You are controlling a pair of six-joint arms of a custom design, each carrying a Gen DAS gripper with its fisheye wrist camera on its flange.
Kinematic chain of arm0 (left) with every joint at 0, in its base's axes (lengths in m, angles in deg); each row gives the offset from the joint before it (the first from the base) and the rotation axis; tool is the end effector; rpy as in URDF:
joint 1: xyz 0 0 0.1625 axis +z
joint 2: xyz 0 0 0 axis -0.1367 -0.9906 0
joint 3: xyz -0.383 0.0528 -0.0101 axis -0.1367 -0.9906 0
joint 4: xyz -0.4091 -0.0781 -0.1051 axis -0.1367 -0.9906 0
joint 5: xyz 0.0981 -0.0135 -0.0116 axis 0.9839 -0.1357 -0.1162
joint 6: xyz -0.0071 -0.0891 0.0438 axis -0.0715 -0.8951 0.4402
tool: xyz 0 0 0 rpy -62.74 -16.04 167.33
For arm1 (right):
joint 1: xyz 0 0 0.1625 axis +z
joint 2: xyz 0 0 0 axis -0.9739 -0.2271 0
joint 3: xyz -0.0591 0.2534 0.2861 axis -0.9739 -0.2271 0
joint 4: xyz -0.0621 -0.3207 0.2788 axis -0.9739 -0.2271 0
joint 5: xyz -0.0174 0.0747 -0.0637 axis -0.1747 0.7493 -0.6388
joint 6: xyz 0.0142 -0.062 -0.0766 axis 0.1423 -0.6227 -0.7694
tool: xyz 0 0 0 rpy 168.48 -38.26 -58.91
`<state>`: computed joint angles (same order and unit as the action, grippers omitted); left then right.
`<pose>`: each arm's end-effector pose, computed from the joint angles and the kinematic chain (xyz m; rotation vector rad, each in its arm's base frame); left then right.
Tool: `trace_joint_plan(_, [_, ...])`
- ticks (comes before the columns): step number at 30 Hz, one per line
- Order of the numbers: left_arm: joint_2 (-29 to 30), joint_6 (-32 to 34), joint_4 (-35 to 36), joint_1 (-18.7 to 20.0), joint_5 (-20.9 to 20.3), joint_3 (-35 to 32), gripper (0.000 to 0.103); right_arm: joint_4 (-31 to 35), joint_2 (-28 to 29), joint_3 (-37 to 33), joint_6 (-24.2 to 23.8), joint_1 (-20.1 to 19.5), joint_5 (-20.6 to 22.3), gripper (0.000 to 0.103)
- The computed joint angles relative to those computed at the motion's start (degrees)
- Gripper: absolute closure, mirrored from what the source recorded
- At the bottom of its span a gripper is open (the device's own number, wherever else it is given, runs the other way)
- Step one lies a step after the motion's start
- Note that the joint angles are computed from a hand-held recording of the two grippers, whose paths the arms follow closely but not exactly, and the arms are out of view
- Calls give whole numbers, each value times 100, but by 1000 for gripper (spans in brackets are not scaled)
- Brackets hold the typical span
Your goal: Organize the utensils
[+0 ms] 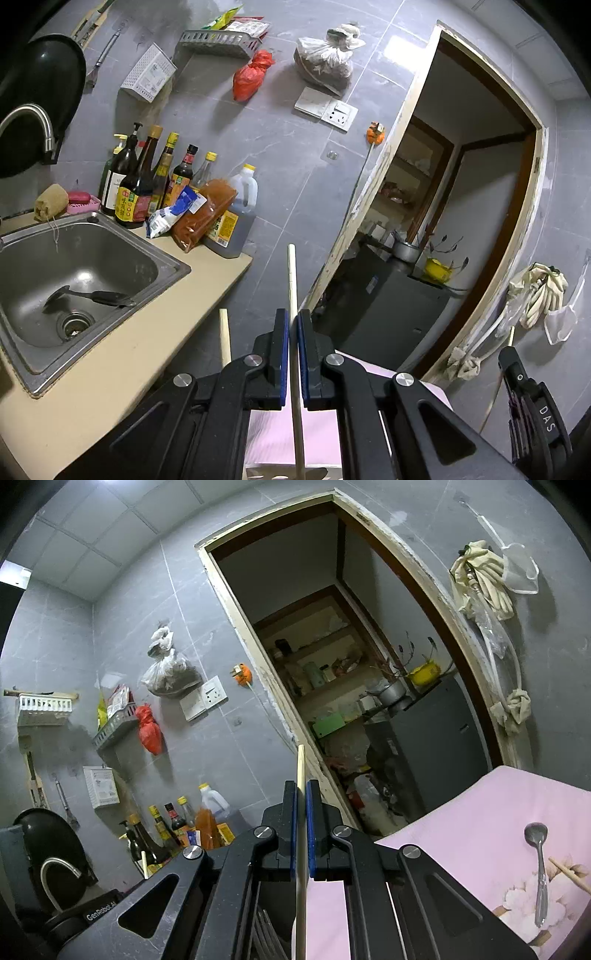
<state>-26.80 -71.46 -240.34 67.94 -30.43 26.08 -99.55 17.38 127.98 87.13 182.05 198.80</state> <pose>-0.2662 -0.8394 0.2884 0.3135 2.3338 -1.6522 0.3172 -0.7836 0.2059 0.2004 -1.9752 2.1079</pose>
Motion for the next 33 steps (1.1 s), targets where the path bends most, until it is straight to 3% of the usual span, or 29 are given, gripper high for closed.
trace_joint_plan(11, [-167,193,-51,-5,-3,272,98,-32,-24,85,62,-29,13,99])
trace_joint_plan(18, [-219,-199,145,60,-32,231,98,-670,-210,555,0,-12,125,99])
trace_joint_plan(27, [-266,-90,63,43,-16,362,98,-747,-207,647,203,-28,353,99])
trace_joint_plan(33, [-265,-55,34,25,-52,401,98,-458,-150,503,186,-7,408,97])
